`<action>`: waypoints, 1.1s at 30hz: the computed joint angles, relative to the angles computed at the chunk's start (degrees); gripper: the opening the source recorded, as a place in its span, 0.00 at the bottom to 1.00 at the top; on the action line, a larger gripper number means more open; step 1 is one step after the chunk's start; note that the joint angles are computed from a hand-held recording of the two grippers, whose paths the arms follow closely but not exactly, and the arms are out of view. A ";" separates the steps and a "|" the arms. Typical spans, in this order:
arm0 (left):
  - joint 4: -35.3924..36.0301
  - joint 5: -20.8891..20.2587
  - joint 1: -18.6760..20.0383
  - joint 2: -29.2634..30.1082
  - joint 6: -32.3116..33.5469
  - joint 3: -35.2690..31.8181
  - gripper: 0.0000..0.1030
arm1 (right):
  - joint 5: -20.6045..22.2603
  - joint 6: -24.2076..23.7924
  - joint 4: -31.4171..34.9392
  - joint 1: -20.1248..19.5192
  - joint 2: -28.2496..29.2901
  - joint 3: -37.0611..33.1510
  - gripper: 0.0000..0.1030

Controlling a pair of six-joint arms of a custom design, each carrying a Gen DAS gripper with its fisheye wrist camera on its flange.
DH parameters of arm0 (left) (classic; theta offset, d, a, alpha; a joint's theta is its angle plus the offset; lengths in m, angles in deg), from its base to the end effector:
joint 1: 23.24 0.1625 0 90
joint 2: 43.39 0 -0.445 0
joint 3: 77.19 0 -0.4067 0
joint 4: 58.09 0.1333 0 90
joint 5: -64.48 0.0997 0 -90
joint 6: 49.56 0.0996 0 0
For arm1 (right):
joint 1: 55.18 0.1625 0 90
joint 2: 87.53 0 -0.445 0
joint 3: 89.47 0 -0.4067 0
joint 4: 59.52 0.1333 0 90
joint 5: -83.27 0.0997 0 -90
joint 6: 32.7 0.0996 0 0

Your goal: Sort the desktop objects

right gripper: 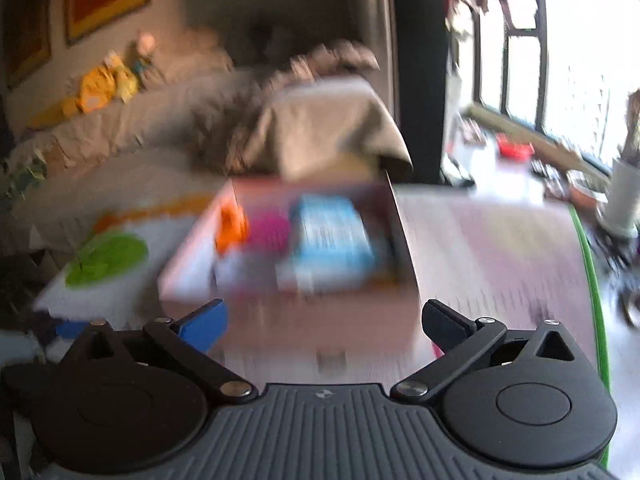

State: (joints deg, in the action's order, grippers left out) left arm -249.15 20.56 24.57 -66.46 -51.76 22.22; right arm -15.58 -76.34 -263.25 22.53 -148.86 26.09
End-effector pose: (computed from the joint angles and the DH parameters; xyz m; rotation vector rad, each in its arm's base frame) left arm -0.2678 -0.6007 -0.0794 0.6132 2.3422 -0.8764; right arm -0.0096 -0.5983 0.2589 0.5253 -2.2497 1.0813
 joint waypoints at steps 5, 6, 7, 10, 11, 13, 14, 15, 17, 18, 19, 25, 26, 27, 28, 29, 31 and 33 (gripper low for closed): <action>-1.82 6.96 -1.67 2.55 -3.11 0.35 1.00 | -4.93 -2.19 -6.13 -2.16 3.06 3.06 1.00; -1.31 8.22 -1.87 2.86 -3.44 0.07 1.00 | -5.47 -2.74 -6.39 -2.35 3.79 2.81 1.00; -1.35 8.72 -2.00 3.05 -3.69 -0.05 1.00 | -5.73 -3.18 -6.32 -2.52 4.06 2.86 1.00; -2.85 10.38 -2.22 4.14 -3.85 -0.74 1.00 | -5.43 -5.67 -6.26 -2.28 4.91 1.88 1.00; -3.72 11.02 -2.35 4.74 -3.82 -1.15 1.00 | -6.42 -7.80 -8.94 -1.81 6.41 1.21 1.00; -6.13 12.55 -2.83 5.95 -3.36 -1.39 1.00 | -6.83 -9.64 -10.95 -1.41 7.86 0.30 1.00; -6.61 13.16 -3.07 6.27 -3.28 -1.43 1.00 | -6.11 -8.99 -11.15 -1.69 7.98 0.29 1.00; -6.36 13.35 -3.11 6.39 -3.25 -1.68 1.00 | -4.16 -7.40 -11.42 -2.57 7.82 0.68 1.00; -6.17 13.07 -3.08 6.18 -3.70 -1.52 1.00 | -2.83 -2.62 -8.30 -3.44 6.35 0.91 1.00; -6.23 13.08 -3.11 6.20 -3.71 -1.50 1.00 | -1.72 -2.23 -8.16 -3.84 5.93 1.27 1.00; -6.16 13.19 -3.07 6.22 -3.54 -1.58 1.00 | -2.08 -2.41 -8.29 -3.72 6.10 1.20 1.00; -6.04 13.21 -3.09 6.20 -3.56 -1.60 1.00 | -3.16 -3.20 -9.09 -3.22 6.84 0.82 1.00; -6.12 13.17 -3.05 6.20 -3.47 -1.59 1.00 | -3.07 -3.12 -9.02 -3.26 6.79 0.84 1.00; -6.19 13.08 -2.98 6.13 -3.42 -1.57 1.00 | -2.95 -3.03 -8.97 -3.32 6.72 0.89 1.00; -6.07 13.09 -3.05 6.17 -3.60 -1.58 1.00 | -3.02 -3.09 -9.02 -3.29 6.78 0.85 1.00; -5.99 13.07 -3.03 6.19 -3.59 -1.67 1.00 | -3.03 -3.12 -9.02 -3.28 6.83 0.78 1.00; -6.01 13.04 -3.00 6.17 -3.52 -1.69 1.00 | -3.08 -3.04 -9.05 -3.19 6.89 0.80 1.00; -6.05 13.03 -3.00 6.16 -3.52 -1.63 1.00 | -3.02 -3.07 -8.89 -3.26 6.87 0.65 1.00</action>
